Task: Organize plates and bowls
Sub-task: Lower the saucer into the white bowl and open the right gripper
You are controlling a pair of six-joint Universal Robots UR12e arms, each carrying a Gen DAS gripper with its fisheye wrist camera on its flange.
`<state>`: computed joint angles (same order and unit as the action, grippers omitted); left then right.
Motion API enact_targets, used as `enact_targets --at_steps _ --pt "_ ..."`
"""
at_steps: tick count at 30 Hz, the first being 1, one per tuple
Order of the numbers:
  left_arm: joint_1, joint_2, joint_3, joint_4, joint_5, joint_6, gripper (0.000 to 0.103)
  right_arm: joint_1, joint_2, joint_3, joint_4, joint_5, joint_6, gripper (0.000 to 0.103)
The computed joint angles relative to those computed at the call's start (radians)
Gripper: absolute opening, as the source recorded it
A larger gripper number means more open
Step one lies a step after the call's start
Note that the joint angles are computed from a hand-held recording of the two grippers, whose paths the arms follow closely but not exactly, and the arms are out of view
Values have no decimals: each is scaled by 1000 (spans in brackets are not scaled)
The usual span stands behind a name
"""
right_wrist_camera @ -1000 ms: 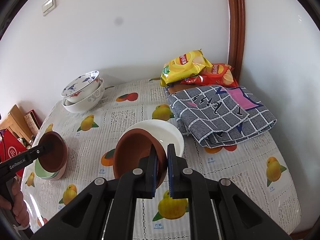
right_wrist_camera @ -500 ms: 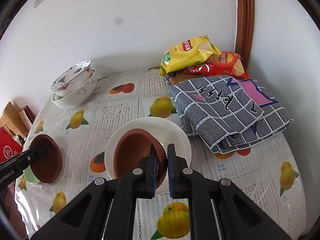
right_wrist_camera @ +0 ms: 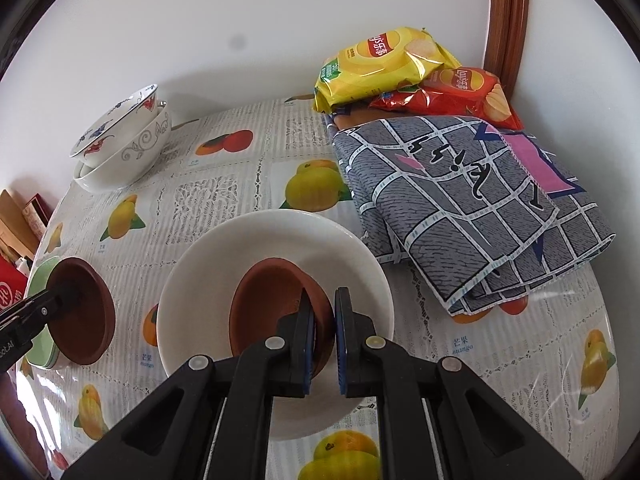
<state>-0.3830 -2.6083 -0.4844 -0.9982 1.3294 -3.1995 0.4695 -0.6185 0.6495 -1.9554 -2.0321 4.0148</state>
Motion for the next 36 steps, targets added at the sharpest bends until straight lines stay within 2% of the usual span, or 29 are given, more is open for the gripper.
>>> enact_targets --at_steps 8,13,16,22,28,36 --pt "-5 -39 74 -44 11 12 9 -3 37 -71 57 2 -47 10" --pt "-7 -52 106 -53 15 24 9 0 75 -151 174 -26 -57 11" --pt "-7 -55 114 -54 13 22 9 0 81 -163 189 -30 -69 11" --pt "-10 -61 127 -61 15 25 9 7 138 -276 298 -74 -96 14" --pt "-12 -60 127 -62 22 28 9 7 165 -327 342 -69 -114 20" --pt "-12 -51 110 -54 27 28 9 7 173 -342 344 -61 -129 31"
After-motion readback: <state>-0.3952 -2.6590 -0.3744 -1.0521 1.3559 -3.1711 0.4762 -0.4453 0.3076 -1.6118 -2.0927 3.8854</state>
